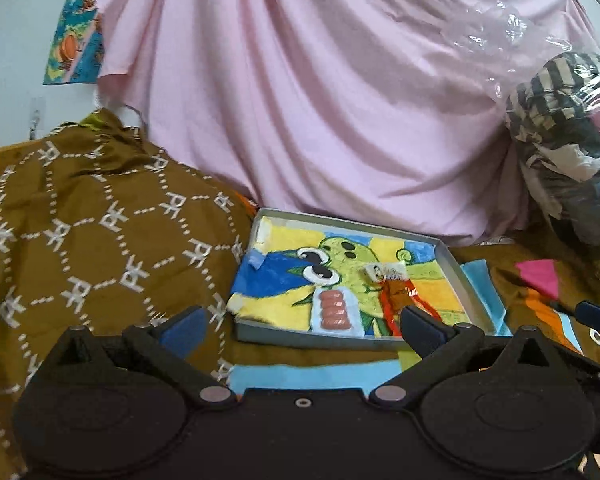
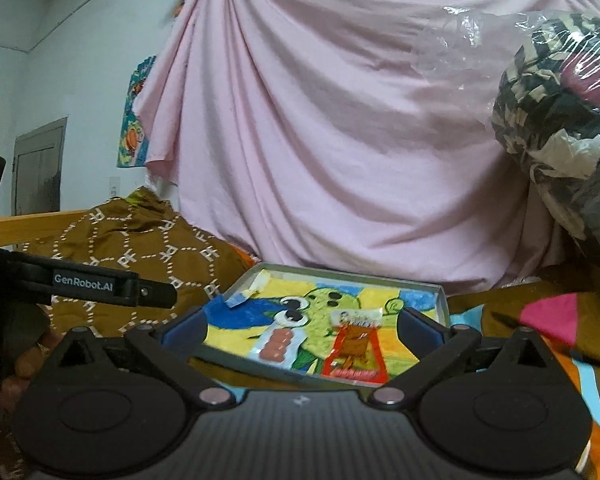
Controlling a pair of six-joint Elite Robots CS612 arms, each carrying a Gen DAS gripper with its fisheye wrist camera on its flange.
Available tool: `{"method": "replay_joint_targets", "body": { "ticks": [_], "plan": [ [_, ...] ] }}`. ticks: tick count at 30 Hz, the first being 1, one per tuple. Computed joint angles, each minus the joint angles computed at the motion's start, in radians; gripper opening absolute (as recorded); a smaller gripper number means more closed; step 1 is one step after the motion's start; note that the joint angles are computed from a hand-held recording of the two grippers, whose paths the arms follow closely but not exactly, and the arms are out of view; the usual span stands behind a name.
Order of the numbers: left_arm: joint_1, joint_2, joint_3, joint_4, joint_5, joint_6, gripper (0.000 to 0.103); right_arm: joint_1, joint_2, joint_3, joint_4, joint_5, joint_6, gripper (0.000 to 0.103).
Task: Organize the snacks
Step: 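Lift both tools back toward the remaining snacks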
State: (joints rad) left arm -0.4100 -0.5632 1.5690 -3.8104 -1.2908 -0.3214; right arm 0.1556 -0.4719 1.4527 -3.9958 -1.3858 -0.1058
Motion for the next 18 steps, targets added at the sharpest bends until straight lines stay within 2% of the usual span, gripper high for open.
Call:
{"method": "replay_joint_targets", "body": {
  "ticks": [8, 15, 18],
  "plan": [
    [-0.010, -0.023, 0.119, -0.059, 0.021, 0.022, 0.102, 0.014, -0.025, 0.114, -0.013, 0.007, 0.026, 0.103],
    [-0.007, -0.033, 0.185, -0.039, -0.001, 0.016, 0.102, 0.028, -0.034, 0.177, 0.029, 0.007, 0.020, 0.103],
    [-0.002, -0.037, 0.199, -0.004, -0.026, 0.027, 0.102, 0.032, -0.037, 0.194, 0.062, 0.002, 0.025, 0.103]
  ]
}}
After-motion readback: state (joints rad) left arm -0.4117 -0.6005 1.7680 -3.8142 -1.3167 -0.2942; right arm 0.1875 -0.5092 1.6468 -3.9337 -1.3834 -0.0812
